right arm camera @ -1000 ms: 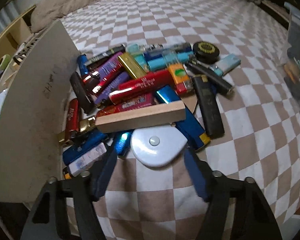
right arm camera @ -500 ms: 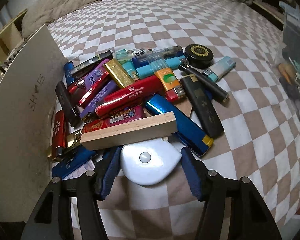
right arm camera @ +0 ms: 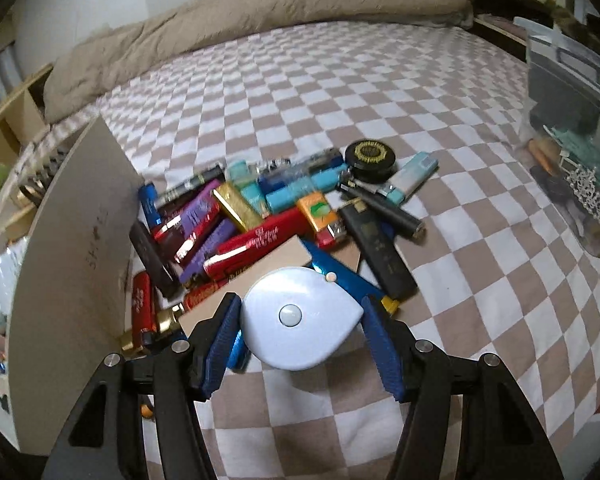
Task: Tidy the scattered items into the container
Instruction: 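Lift and carry both round tape measures over the white box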
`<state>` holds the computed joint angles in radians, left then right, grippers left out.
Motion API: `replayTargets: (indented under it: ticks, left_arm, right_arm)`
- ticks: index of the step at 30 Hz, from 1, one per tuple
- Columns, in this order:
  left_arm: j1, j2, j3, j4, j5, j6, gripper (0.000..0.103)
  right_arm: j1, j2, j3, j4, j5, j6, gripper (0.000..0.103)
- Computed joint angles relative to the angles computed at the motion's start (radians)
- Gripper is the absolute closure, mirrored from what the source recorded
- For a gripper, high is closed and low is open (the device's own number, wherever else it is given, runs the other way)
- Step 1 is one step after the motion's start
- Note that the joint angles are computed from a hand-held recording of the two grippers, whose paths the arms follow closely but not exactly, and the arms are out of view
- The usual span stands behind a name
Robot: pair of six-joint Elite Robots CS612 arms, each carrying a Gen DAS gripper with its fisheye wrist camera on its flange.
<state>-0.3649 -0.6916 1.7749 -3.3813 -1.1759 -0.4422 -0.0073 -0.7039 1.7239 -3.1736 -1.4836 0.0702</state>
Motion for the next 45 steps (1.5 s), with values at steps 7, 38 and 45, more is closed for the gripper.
replayTargets:
  ticks: [7, 38, 45]
  left_arm:
    - [-0.006, -0.007, 0.014, -0.061, 0.009, 0.012, 0.050]
    - [-0.092, -0.083, 0.011, -0.157, 0.014, 0.090, 0.050]
    - [-0.103, -0.077, -0.026, -0.093, -0.041, 0.087, 0.050]
  right_arm:
    - [0.011, 0.008, -0.026, -0.058, 0.022, 0.023, 0.041]
    - [0.088, -0.017, -0.087, -0.194, 0.236, -0.054, 0.041]
    - [0.107, -0.005, -0.118, -0.179, 0.280, -0.059, 0.041]
